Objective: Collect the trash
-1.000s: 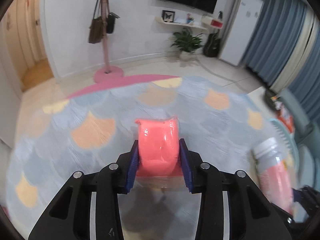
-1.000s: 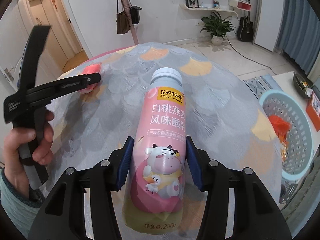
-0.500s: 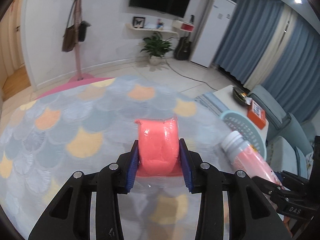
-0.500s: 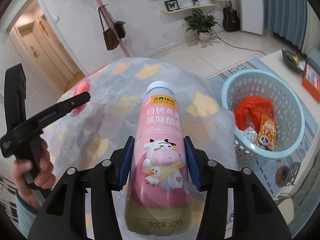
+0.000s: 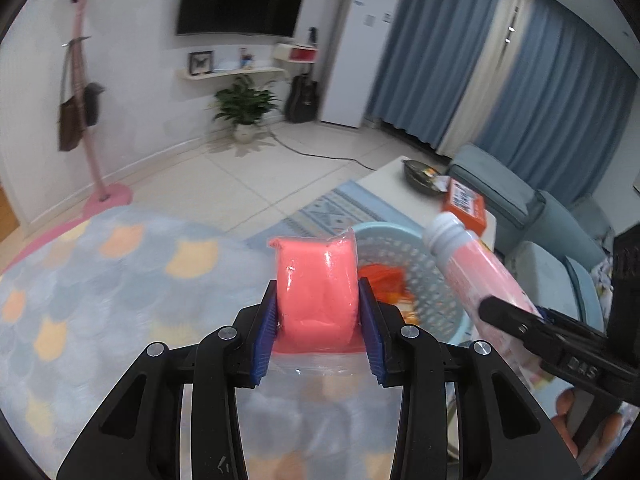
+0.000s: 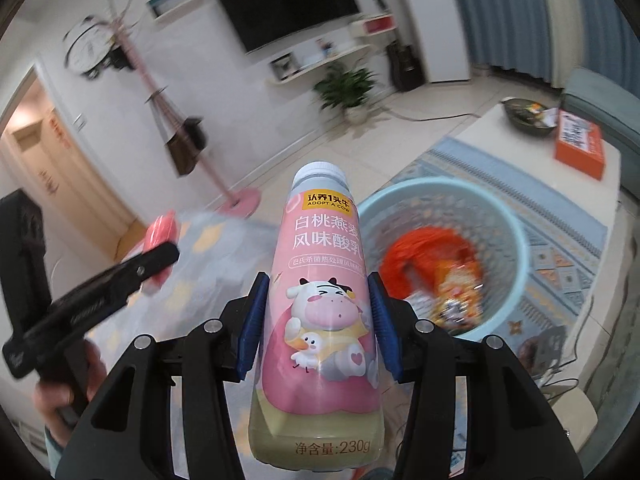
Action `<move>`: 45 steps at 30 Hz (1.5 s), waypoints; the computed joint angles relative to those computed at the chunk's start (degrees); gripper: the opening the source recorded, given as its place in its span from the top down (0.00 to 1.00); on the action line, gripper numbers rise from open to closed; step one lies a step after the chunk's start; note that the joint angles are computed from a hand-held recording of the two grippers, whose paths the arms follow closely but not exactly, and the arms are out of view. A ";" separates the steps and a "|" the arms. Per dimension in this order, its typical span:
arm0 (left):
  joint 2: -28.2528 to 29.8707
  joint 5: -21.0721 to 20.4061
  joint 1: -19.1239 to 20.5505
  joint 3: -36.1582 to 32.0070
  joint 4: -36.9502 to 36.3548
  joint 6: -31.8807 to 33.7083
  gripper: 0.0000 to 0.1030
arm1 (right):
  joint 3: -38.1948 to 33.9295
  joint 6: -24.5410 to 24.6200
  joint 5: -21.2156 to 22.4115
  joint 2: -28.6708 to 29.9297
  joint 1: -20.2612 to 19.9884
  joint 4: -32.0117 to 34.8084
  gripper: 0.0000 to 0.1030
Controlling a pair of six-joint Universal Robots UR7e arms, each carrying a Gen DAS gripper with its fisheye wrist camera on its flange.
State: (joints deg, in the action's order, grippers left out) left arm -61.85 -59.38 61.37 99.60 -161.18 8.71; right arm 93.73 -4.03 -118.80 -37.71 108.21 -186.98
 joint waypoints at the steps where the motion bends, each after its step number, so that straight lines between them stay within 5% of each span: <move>1: 1.52 -0.71 -0.40 -0.96 0.27 -0.13 0.64 | -0.30 -0.01 -0.35 -0.17 -0.60 -0.16 0.55; 15: 15.63 -1.80 0.33 -13.06 7.35 -1.63 0.63 | -9.85 3.80 -6.32 3.00 -7.47 4.65 0.55; 18: 16.75 -1.18 0.57 -13.67 7.28 -1.84 0.49 | -10.30 4.01 -5.43 3.11 -8.29 5.44 0.55; 23: 16.20 -1.83 1.01 -13.25 7.75 -2.87 0.41 | -8.67 3.71 -4.48 2.57 -8.56 6.19 0.55; 30: 11.68 -2.93 0.79 -7.97 5.60 -3.70 0.33 | -4.27 2.31 -4.71 1.03 -6.50 4.31 0.54; 36: 4.36 -1.83 -0.18 2.50 -1.98 -4.57 0.22 | -0.61 -0.13 -6.17 0.48 -2.76 1.48 0.44; 45: -6.16 2.94 -1.57 18.35 -11.94 -6.43 0.20 | 2.40 -9.21 -13.16 4.61 4.89 -9.32 0.38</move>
State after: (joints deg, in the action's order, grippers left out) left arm -68.01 -56.44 59.79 117.95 -173.12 2.28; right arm 96.13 -13.25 -131.96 -33.11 113.10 -196.30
